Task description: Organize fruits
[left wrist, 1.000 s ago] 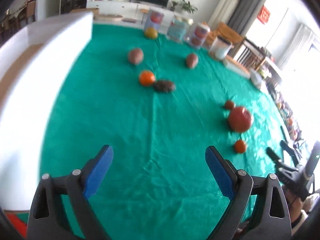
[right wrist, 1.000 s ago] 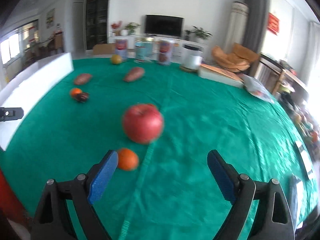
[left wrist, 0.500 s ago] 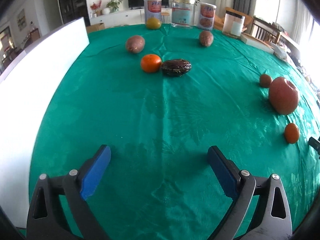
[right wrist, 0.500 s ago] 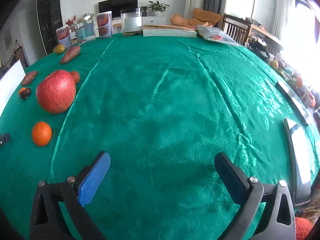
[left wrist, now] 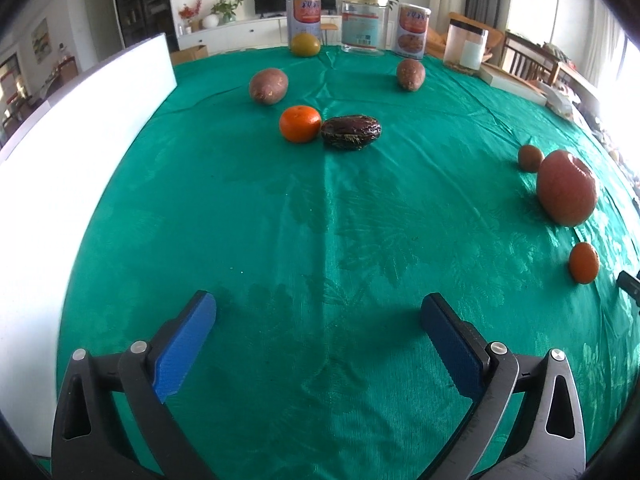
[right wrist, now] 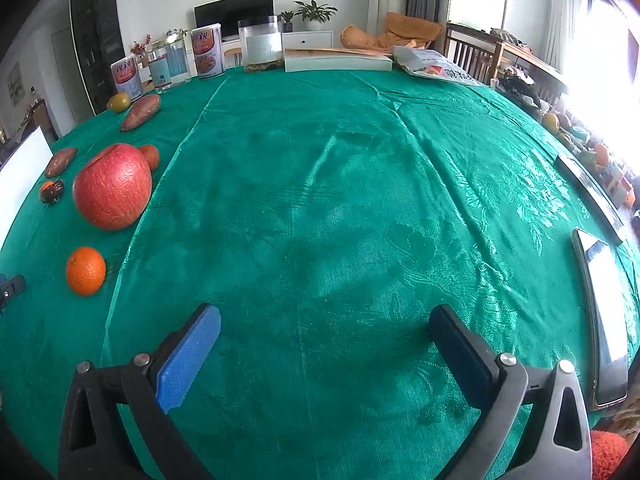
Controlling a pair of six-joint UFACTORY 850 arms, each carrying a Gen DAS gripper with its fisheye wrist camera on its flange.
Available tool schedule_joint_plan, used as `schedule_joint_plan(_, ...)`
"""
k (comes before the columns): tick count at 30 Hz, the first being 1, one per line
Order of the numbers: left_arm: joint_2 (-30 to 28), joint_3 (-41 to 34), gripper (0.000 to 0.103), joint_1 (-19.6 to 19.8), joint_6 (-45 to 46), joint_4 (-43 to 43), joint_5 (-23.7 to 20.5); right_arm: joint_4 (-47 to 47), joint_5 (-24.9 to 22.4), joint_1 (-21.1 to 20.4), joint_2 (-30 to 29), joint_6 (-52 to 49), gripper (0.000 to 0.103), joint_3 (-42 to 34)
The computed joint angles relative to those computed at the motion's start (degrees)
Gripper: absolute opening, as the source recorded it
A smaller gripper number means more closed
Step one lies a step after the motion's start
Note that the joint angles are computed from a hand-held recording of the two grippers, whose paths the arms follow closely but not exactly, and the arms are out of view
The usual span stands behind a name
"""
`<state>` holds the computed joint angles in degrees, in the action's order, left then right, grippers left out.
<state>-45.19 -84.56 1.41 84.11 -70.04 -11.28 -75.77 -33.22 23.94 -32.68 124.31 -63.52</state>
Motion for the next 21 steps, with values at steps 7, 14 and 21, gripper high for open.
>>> schedule_joint_plan(7, 0.00, 0.02, 0.102, -0.02, 0.09, -0.11, 0.03, -0.82, 0.40, -0.08, 0.13, 0.37, 0.103, 0.24)
schedule_joint_plan(14, -0.02, 0.00, 0.102, -0.02, 0.08, -0.09, 0.04, -0.89, 0.41, -0.06, 0.14, 0.45, 0.103, 0.26)
schedule_joint_plan(21, -0.02, 0.01, 0.102, -0.03, 0.10, -0.12, 0.07, -1.09, 0.48, -0.08, 0.20, 0.58, 0.103, 0.36)
